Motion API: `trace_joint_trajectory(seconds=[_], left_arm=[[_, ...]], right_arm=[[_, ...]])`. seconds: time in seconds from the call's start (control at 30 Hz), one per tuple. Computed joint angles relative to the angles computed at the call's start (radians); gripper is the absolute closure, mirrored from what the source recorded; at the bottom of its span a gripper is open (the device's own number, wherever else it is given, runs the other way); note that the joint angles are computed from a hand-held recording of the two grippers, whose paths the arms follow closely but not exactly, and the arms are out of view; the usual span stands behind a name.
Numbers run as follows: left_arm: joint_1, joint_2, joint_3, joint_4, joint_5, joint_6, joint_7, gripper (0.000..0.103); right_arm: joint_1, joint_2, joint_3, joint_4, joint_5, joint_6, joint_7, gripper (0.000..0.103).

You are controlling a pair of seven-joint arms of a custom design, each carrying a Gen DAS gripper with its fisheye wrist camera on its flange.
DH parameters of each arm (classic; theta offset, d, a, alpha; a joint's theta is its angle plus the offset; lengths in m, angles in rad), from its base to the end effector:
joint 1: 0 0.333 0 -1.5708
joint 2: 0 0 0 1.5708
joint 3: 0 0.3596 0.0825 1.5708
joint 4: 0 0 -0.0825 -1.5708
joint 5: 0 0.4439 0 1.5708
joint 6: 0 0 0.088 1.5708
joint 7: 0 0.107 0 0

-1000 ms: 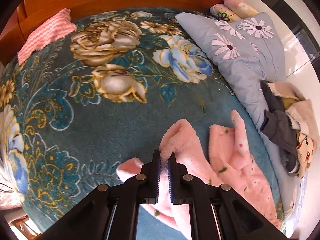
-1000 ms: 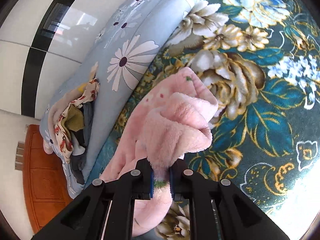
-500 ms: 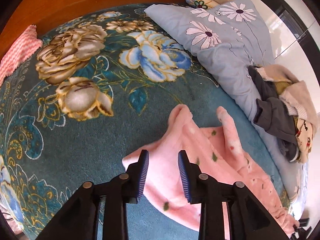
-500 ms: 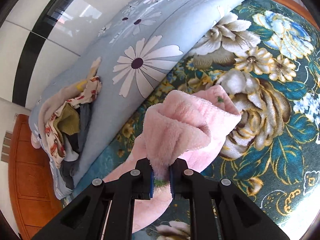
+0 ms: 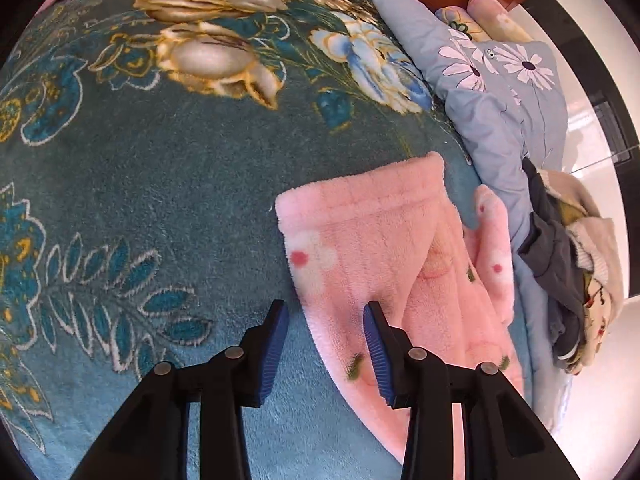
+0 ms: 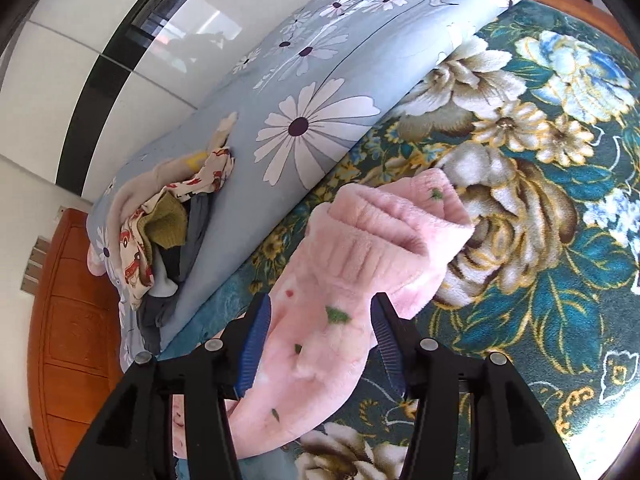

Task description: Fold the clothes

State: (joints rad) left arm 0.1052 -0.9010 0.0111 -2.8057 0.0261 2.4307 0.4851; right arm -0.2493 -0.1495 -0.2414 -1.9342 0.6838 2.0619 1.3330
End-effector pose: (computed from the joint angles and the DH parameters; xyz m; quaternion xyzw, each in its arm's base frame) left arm 0.3432 0.0402 0.5050 -0.9477 0.1851 -0.2465 0.0828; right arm 0.5382 -0.2594 0.6185 -0.4752 0.8055 0.0207 0.3536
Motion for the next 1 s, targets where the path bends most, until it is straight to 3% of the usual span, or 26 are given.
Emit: trace_joint_trajectory(seconds=[0.03,0.17,0.4,0.63,0.8,0.9,1.0], left_arm=[[0.009,0.013,-0.014,0.012,0.010,-0.020,-0.009,0.098],[0.045,-0.017,-0.053,0.005,0.038,-0.016,-0.097,0.099],[0.046,-0.082,-0.027,0.036,0.095,-0.077,-0.077,0.099],[0.041,-0.120,-0.027,0.078,0.105,-0.085,-0.083,0.099],[0.023,-0.125,-0.020,0.108,0.111,-0.134,-0.056,0.099],[0.020,-0.134,-0.016,0.099,0.108,-0.146,-0.053,0.099],[0.019,-0.129,-0.016,0.086,0.091,-0.146,-0.072,0.099]], right_arm=[[-0.010,-0.007,-0.005,-0.016,-0.011,0.013,0.021,0.050],[-0.043,-0.009,-0.024,-0.068,-0.027,0.027,0.099,0.050],[-0.039,0.002,-0.035,-0.133,0.192,0.039,0.077,0.050],[-0.006,0.044,-0.009,-0.079,0.326,0.026,0.041,0.050],[0.008,0.090,0.015,0.017,0.254,-0.051,-0.014,0.050],[-0.001,0.087,0.013,0.029,0.259,-0.059,-0.049,0.050],[-0.012,0.101,0.013,0.045,0.204,-0.050,0.001,0.050]])
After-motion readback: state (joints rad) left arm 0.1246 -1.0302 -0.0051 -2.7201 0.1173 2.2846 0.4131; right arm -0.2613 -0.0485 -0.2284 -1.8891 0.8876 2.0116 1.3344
